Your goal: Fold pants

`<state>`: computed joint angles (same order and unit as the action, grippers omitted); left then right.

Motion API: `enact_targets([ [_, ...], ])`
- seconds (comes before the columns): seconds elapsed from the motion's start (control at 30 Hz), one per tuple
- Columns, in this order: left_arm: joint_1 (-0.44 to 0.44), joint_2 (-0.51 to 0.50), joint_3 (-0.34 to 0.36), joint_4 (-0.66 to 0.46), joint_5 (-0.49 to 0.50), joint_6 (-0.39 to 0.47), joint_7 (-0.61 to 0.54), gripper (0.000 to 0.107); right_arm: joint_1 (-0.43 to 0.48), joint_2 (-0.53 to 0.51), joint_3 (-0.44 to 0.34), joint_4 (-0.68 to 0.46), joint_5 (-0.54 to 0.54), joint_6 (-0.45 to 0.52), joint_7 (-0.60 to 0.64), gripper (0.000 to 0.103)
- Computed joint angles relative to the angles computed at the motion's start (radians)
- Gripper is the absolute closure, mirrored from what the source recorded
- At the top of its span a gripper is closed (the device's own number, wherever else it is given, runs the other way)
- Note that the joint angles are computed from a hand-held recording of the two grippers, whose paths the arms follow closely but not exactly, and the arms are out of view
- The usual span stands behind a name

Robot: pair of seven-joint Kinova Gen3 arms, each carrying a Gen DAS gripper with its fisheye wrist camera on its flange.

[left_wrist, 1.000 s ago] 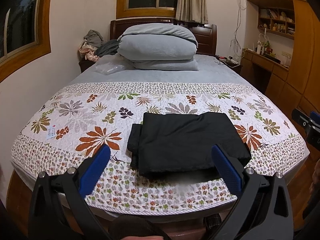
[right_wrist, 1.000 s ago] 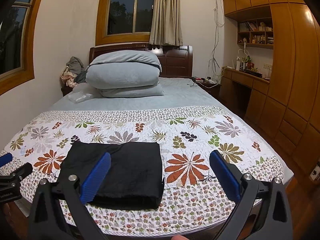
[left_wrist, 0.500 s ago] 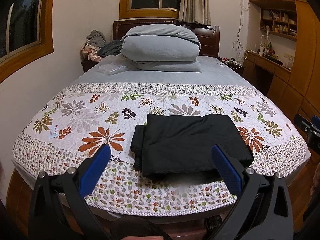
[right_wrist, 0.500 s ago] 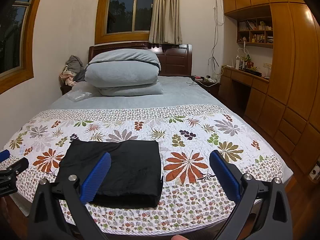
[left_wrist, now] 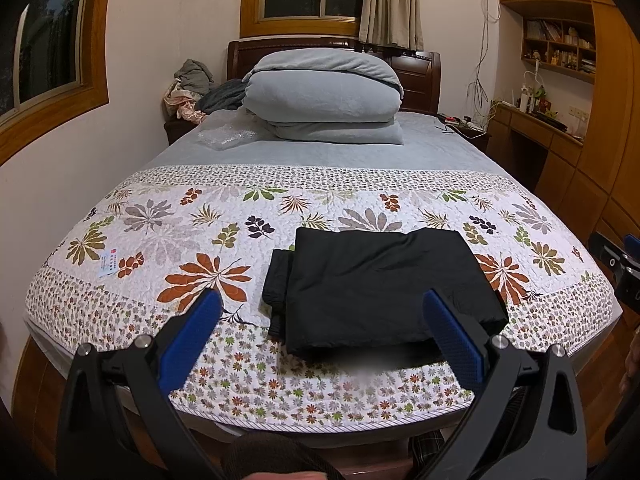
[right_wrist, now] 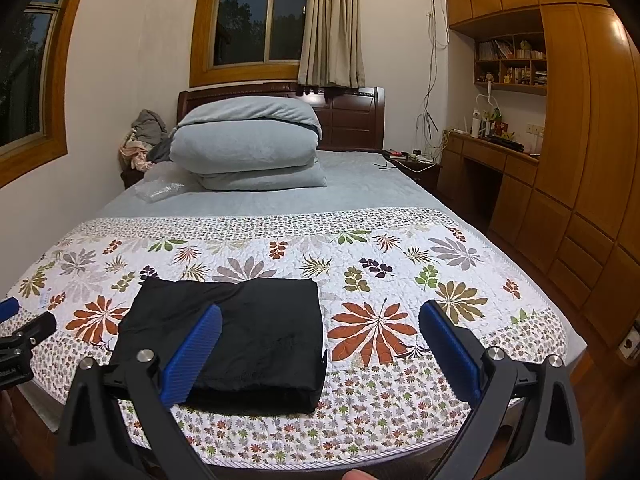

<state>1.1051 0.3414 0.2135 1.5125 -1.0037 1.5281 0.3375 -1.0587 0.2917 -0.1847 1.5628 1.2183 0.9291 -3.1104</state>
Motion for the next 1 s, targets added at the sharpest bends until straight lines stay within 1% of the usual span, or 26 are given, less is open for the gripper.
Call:
enact_targets([
  [0.7,0.003,-0.002,0.001,0.009,-0.006,-0.005,0.008,0.007,-0.003,0.001,-0.001,0.003,0.005,0.002,-0.002,0.003],
  [0.8,0.033,0.020,-0.004,0.004,-0.050,0.040,0.022,0.007,-0.005,0.003,-0.001,0.001,0.008,0.007,-0.003,0.003],
  [0.87,0.049,0.044,-0.009,-0.021,-0.065,0.081,0.000,0.007,-0.005,0.004,0.000,0.002,0.010,0.009,-0.003,0.003],
  [0.93,0.053,0.048,-0.009,-0.028,-0.074,0.078,-0.022,0.007,-0.002,0.002,-0.001,0.004,0.006,0.003,-0.003,0.003],
  [0.97,0.054,0.044,-0.018,-0.030,-0.065,0.066,-0.024,0.007,-0.001,0.002,-0.001,0.005,0.007,0.001,-0.001,0.003],
  [1.0,0.037,0.028,-0.011,-0.020,-0.053,0.038,-0.010,0.007,-0.003,0.003,-0.001,0.004,0.009,0.004,-0.001,0.003],
])
